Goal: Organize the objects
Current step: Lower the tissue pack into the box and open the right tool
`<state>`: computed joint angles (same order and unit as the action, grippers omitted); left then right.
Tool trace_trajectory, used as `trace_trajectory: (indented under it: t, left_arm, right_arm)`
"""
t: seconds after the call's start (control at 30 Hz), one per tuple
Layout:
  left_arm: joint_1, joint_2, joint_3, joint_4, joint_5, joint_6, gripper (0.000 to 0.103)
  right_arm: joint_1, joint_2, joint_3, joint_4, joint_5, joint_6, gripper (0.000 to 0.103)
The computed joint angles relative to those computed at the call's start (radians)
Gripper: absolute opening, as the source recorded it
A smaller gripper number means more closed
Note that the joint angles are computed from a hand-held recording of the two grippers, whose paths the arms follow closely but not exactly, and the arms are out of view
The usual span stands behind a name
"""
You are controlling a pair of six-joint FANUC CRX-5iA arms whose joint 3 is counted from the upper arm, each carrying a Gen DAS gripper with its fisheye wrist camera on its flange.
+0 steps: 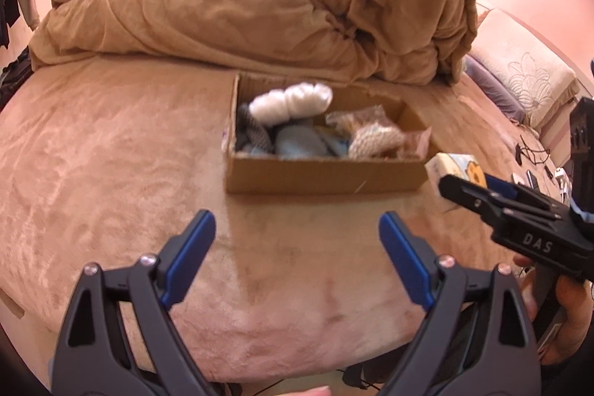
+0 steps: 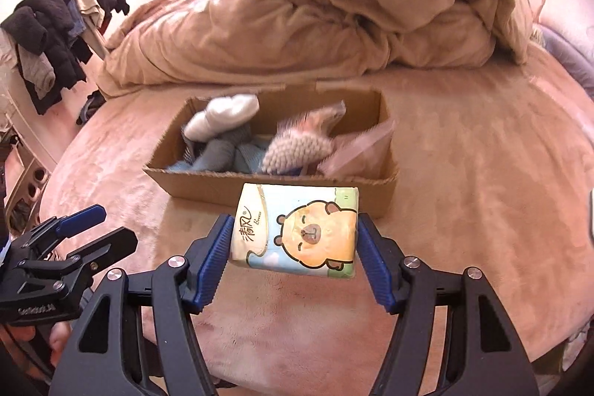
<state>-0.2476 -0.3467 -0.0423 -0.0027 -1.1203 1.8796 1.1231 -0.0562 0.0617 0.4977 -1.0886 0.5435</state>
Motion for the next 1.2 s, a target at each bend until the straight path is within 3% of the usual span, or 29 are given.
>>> trace_trajectory:
  t: [0.43, 1.2]
  left_arm:
    - [0.006, 0.077, 0.125, -0.017, 0.004, -0.013, 0.091]
    - [0.097, 0.244, 0.168, 0.065, 0.111, -0.07, 0.091]
  right_arm:
    - [-0.062, 0.032, 0.108, -0.003, 0.007, 0.089, 0.069]
    - [-0.239, 0.225, 0.259, -0.152, 0.105, 0.244, 0.069]
